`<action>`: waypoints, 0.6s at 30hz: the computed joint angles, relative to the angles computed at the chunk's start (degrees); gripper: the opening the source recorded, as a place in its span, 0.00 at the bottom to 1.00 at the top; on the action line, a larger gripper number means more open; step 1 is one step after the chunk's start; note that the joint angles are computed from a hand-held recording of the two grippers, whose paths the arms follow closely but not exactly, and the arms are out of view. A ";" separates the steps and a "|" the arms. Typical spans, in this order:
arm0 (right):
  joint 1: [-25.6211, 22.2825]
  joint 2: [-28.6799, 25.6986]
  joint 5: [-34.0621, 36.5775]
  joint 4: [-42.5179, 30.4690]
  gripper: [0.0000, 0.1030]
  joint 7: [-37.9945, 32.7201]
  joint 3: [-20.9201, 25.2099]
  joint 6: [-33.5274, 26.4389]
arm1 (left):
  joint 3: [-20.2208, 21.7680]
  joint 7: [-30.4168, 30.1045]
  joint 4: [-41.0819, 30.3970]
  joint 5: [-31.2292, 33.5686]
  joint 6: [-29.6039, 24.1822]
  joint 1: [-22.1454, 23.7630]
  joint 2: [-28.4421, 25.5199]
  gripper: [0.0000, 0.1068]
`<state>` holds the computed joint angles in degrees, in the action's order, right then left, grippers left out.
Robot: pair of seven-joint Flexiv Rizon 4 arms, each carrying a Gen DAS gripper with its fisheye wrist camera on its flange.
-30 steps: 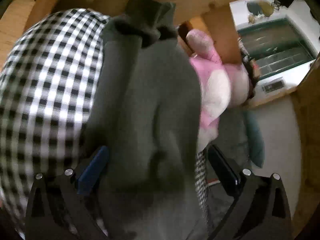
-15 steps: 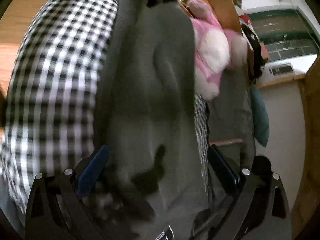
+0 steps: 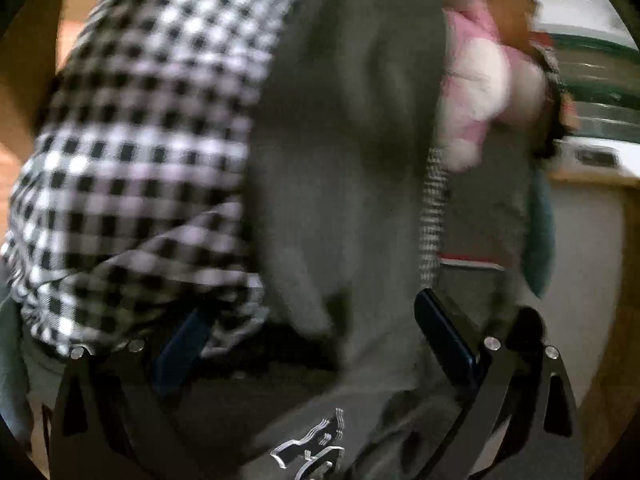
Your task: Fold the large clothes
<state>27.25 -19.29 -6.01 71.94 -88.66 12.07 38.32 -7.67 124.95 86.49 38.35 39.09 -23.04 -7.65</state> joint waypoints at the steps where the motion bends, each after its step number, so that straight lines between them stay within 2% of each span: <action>1: -0.18 0.10 0.10 0.07 0.98 0.11 -0.10 0.01 | -0.18 0.17 -0.44 1.69 -0.48 -0.53 0.12 0.91; 3: -0.47 0.17 0.44 0.01 0.98 0.51 -0.21 -0.30 | 0.52 3.50 1.22 -0.69 1.42 0.89 0.60 0.91; 5: -0.89 0.33 1.07 -0.01 0.98 0.67 -0.17 -0.44 | 1.70 6.85 5.38 -4.55 7.95 3.41 1.32 0.91; 8: -1.16 0.60 1.36 0.29 0.98 0.54 -0.11 -0.41 | 2.14 10.72 8.98 -9.54 13.58 5.80 1.90 0.91; 9: -1.15 0.57 1.32 0.22 0.98 0.55 -0.13 -0.43 | 2.39 10.20 9.30 -8.15 15.04 6.02 2.23 0.91; 11: -1.18 0.59 1.45 0.20 0.98 0.75 -0.12 -0.39 | 2.07 7.97 8.17 -1.79 14.70 4.98 3.37 0.72; 13: -1.21 0.70 1.61 0.37 0.98 0.74 -0.04 -0.16 | 2.05 3.97 7.52 4.96 17.92 5.11 3.67 0.70; 14: -1.20 0.74 1.75 0.38 0.98 0.77 0.03 -0.24 | 3.91 -2.80 7.63 11.29 22.31 3.98 3.58 0.70; 15: -1.20 0.70 1.93 0.26 0.98 0.77 0.10 -0.34 | 4.48 -7.75 8.44 13.88 26.88 4.45 2.80 0.70; 16: -1.24 0.77 2.25 0.22 0.98 0.63 0.25 -0.38 | 3.77 -8.97 9.78 12.73 31.20 6.39 2.13 0.69; 17: -1.23 0.90 2.41 0.31 0.98 0.45 0.35 -0.25 | 4.47 -13.66 10.17 15.27 35.79 6.74 0.83 0.69; 18: -1.21 1.02 2.47 0.39 0.98 0.35 0.38 -0.18 | 5.85 -17.81 9.73 19.13 36.65 5.48 0.27 0.49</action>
<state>26.04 -18.27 -3.54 72.34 -88.31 12.44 38.14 -1.82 107.15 96.22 57.49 75.74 -17.56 -7.38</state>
